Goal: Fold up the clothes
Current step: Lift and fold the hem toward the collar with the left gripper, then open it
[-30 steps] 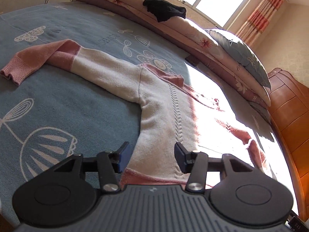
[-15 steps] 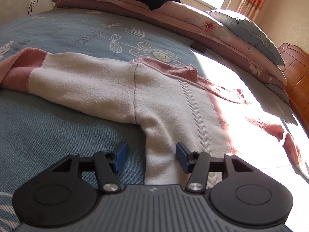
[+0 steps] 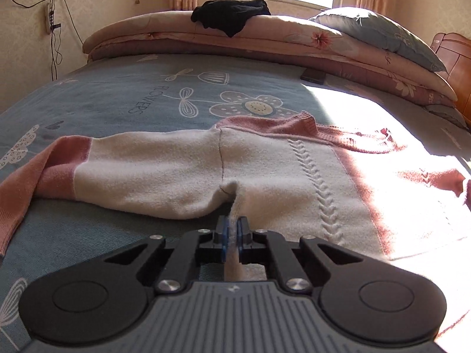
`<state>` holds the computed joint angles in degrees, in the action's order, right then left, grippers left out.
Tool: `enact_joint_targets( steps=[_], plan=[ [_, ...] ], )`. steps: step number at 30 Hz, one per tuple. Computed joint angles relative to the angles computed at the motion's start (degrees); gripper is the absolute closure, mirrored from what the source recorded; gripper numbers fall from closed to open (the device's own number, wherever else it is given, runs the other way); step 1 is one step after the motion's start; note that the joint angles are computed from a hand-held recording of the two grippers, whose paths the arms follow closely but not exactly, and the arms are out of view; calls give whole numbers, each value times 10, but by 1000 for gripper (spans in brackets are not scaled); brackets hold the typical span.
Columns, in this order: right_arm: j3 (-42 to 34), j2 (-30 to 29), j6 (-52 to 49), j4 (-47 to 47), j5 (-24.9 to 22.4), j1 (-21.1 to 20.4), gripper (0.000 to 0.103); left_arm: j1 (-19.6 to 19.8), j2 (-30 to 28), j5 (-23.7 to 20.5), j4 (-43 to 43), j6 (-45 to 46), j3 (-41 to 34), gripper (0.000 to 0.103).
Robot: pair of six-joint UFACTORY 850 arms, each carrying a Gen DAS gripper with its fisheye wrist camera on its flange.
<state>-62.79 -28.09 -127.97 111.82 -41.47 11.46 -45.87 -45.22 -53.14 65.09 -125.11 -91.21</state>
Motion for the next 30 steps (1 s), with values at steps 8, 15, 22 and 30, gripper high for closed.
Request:
enact_joint_targets(
  steps=[8, 15, 22, 30],
  plan=[
    [1, 1, -2, -1, -2, 0, 38, 1, 23, 33, -32, -9, 31, 84],
    [5, 7, 8, -1, -33, -7, 38, -54, 106, 66, -53, -122, 120, 59],
    [15, 13, -12, 9, -44, -8, 37, -120, 124, 79, -13, -306, 162, 59],
    [34, 23, -67, 26, -48, -1, 37, -163, 110, 69, 15, -396, 157, 47]
  ],
)
